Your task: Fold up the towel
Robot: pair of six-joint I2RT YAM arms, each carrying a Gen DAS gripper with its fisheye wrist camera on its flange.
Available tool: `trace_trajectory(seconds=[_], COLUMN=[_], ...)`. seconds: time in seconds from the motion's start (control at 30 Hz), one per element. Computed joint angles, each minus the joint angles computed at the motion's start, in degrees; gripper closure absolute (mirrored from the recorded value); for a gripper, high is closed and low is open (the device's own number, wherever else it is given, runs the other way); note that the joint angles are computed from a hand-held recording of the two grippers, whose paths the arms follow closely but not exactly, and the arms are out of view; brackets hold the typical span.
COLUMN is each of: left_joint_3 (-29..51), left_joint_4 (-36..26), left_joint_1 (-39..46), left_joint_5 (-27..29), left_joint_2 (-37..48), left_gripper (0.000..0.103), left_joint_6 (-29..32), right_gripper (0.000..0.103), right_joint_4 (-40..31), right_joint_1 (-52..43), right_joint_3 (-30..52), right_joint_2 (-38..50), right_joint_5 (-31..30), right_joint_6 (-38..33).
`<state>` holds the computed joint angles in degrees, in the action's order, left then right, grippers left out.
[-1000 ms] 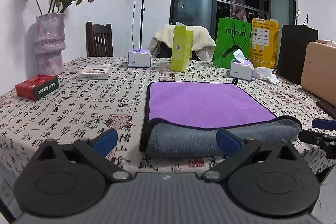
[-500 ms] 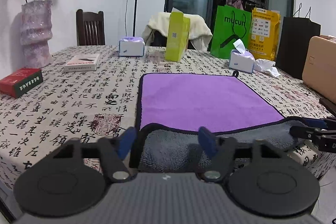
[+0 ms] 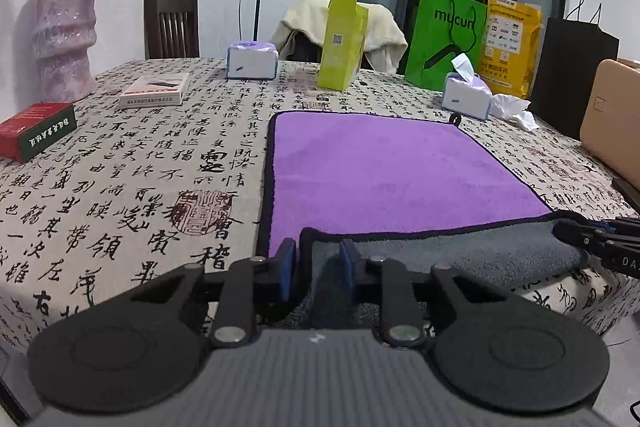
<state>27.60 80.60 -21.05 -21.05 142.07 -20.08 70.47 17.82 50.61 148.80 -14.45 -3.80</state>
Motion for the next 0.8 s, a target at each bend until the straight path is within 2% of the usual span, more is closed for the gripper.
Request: trace_trajectory(seconds=[0.23, 0.3, 0.33, 0.47, 0.8], left_joint_3=[-0.30, -0.46, -0.43, -0.55, 0.44], left_joint_4=[-1.01, -0.89, -0.96, -1.48, -1.29], left_joint_1=[0.82, 0.92, 0.93, 0.28, 0.63], left_joint_5=[1.60, 1.33, 1.34, 0.22, -1.54], left_joint_2=[-0.84, -1.00, -1.10, -1.69, -2.77], left_gripper=[0.078, 0.094, 0.096, 0.097, 0.097], left_joint_6=[0.38, 0.55, 0.88, 1.41, 2.18], right_gripper=[0.087, 0.092, 0.093, 0.098, 0.098], right_joint_4=[-0.31, -0.29, -0.27, 0.02, -0.82], right_joint_1=[0.17, 0.38, 0.58, 1.37, 0.72], right_joint_3=[0.14, 0.06, -0.02, -0.26, 1.55], right_joint_2=[-0.02, -0.12, -0.22, -0.67, -1.77], right_joint_5=[0.21, 0.28, 0.42, 2.37, 2.10], right_joint_6=[-2.40, -2.66, -2.45, -1.47, -1.60])
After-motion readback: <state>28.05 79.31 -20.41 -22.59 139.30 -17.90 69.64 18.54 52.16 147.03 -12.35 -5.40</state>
